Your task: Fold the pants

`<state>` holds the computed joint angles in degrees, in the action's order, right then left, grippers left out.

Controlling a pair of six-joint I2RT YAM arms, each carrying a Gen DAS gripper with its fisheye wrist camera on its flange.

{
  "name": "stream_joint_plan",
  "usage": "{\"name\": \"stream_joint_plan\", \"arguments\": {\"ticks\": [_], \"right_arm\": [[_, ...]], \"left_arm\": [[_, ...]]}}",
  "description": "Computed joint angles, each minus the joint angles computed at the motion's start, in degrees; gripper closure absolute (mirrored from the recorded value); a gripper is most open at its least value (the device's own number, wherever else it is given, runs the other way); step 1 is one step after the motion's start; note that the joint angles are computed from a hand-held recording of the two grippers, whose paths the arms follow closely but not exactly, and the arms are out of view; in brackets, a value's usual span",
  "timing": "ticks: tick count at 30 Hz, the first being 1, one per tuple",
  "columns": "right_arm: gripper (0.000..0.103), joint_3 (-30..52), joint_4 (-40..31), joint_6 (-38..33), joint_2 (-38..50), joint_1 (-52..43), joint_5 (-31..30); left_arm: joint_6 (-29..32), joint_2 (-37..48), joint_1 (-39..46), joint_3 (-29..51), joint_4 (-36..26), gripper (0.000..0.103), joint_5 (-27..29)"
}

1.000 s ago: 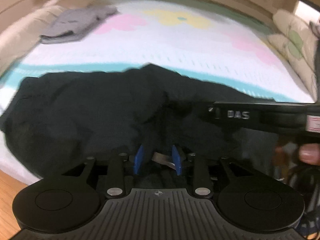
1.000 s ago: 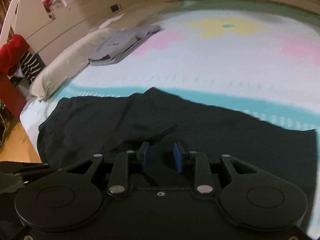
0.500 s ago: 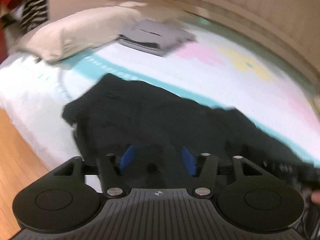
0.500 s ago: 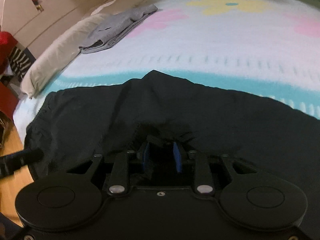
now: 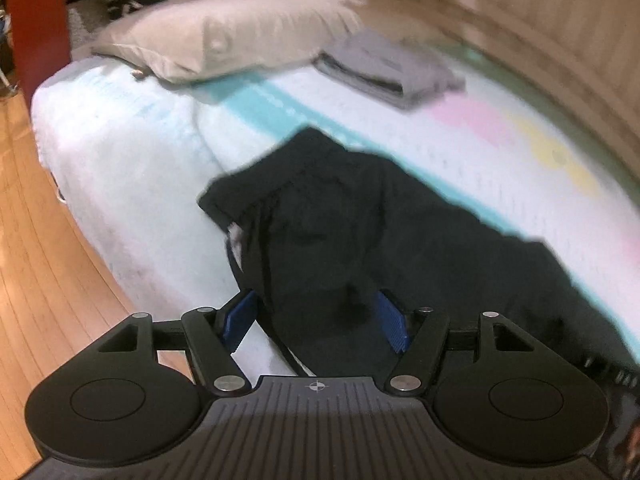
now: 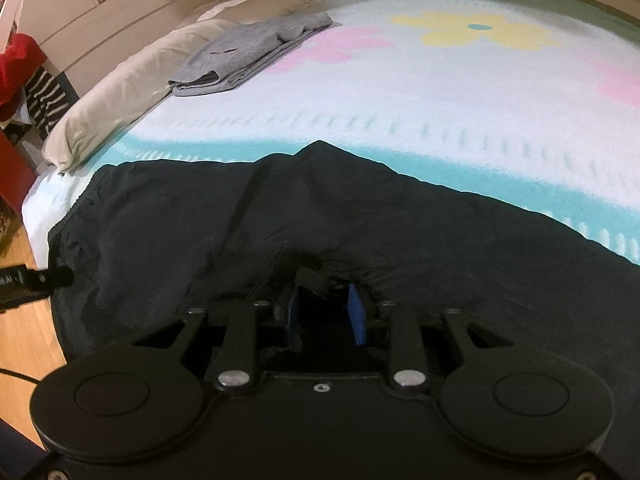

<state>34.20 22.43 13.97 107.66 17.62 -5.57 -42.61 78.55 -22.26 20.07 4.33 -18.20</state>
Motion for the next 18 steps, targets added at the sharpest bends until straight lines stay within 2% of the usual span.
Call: {"name": "stream_joint_plan", "arguments": {"ticks": [4, 7, 11, 18], "right_arm": [[0.064, 0.23, -0.03, -0.09, 0.31, -0.21, -0.43], [0.064, 0.15, 0.26, 0.05, 0.39, -0.03, -0.24], [0.064, 0.26, 0.22, -0.05, 0.52, -0.36, -0.87], [0.064, -0.02, 1.09, 0.19, 0.81, -0.51, -1.21]], "left_arm": [[-1.40, -1.58, 2.14, -1.24, 0.29, 0.038, -1.92], [-0.06, 2.75, 5.64, -1.07, 4.72, 0.038, 4.42], [1.37, 8.49, 5.59, 1.35, 6.93, 0.037, 4.24], [1.50, 13.17, 11.02, 2.58, 12.37, 0.037, 11.77]]}}
